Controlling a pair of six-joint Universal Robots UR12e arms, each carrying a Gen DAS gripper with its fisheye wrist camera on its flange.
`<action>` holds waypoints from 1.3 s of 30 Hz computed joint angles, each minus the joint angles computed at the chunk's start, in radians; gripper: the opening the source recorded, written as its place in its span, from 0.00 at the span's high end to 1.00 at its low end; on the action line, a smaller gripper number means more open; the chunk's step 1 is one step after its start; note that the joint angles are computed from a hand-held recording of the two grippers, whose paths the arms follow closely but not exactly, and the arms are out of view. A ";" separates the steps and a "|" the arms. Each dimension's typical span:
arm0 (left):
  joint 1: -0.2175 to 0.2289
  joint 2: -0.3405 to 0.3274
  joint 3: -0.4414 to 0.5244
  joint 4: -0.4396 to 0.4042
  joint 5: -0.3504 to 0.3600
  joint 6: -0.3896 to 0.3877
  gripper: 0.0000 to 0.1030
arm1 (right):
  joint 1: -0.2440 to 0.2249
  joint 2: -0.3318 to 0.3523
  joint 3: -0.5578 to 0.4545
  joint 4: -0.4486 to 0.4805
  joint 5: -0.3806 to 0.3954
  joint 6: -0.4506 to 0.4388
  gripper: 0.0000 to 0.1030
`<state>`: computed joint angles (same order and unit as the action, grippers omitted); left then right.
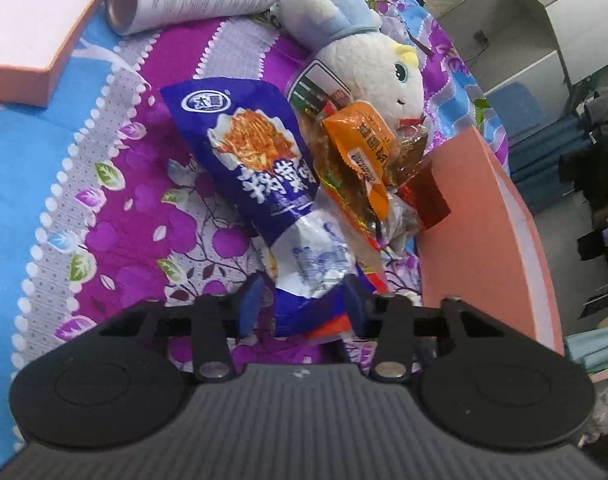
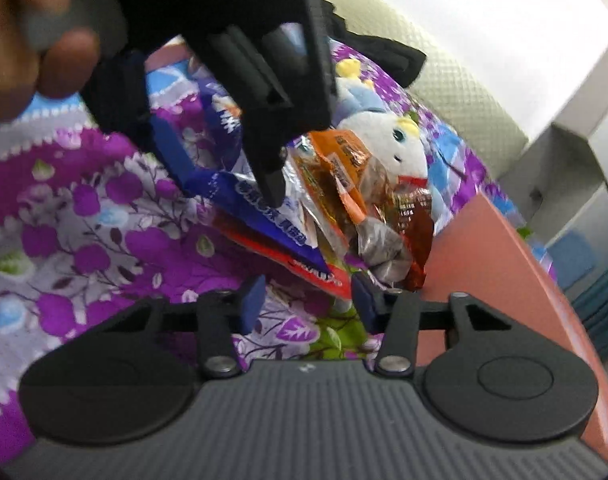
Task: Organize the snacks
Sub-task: 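Lower the left tool onto the blue noodle-snack bag and grasp it, then grasp a clear packet of orange snack with the right tool while the left tool holds the blue bag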
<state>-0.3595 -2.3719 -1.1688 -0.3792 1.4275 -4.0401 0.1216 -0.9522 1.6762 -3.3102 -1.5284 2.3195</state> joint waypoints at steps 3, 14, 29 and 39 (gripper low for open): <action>0.002 0.005 -0.011 0.023 -0.003 -0.009 0.64 | 0.004 0.005 -0.003 0.002 -0.010 -0.026 0.85; 0.004 0.075 -0.123 0.099 -0.032 -0.055 0.67 | -0.005 -0.040 0.049 -0.015 -0.006 0.007 0.96; -0.014 0.218 -0.345 0.213 -0.051 -0.077 0.67 | -0.057 -0.181 0.203 0.030 0.106 0.020 0.96; -0.022 0.288 -0.440 0.172 -0.069 -0.042 0.66 | -0.101 -0.289 0.301 0.122 0.196 -0.029 0.96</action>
